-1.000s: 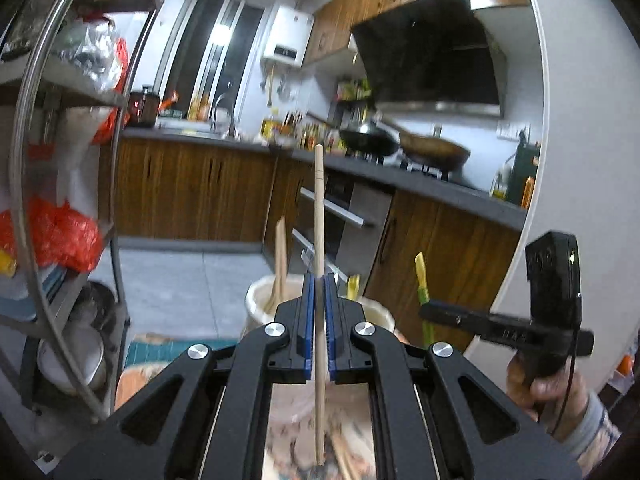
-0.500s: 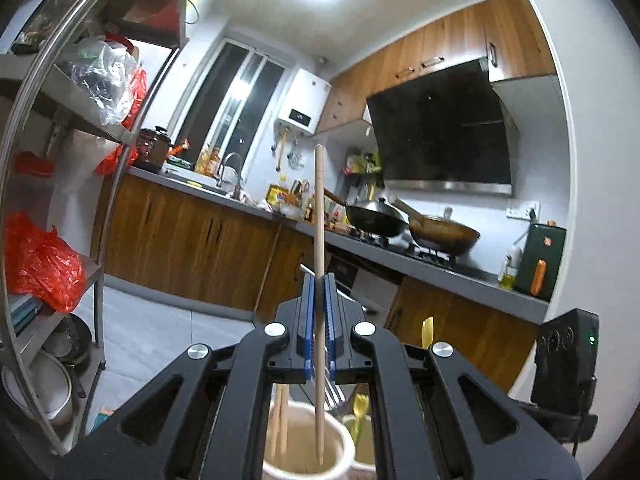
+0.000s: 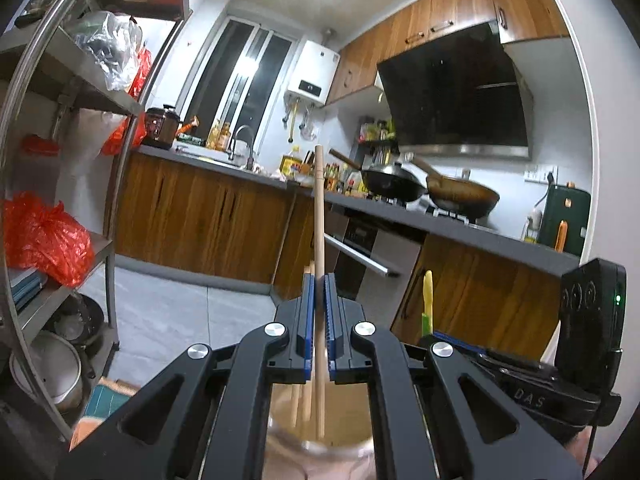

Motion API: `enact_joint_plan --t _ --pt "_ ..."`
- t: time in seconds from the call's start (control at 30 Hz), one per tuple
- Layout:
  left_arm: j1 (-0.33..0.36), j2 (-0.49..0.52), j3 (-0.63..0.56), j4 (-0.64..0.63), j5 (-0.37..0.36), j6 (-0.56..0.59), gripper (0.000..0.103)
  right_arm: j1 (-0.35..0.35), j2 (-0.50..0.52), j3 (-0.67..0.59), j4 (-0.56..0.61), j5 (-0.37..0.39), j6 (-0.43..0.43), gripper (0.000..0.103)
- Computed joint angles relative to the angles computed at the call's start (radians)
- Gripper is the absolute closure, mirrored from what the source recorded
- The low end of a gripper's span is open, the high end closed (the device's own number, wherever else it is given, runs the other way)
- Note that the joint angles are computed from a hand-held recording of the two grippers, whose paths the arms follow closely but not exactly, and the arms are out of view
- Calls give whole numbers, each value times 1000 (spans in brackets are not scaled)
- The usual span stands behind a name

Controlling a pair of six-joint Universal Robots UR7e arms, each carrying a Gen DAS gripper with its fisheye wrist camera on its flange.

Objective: Organize utensils
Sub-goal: 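Lower the chopstick into the larger pot while the right tool lowers the spoon into the smaller pot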

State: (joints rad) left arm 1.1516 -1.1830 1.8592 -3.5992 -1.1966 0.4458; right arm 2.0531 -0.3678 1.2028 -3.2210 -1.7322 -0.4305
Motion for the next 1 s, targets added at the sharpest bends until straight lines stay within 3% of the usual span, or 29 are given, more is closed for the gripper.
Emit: enact_joint_plan --t 0.53,1.0 --pt "-58 12 35 32 229 125 98 15 3 -3 85 -127 13 92" --pt "-56 16 23 51 259 126 98 20 15 -22 132 -145 6 92"
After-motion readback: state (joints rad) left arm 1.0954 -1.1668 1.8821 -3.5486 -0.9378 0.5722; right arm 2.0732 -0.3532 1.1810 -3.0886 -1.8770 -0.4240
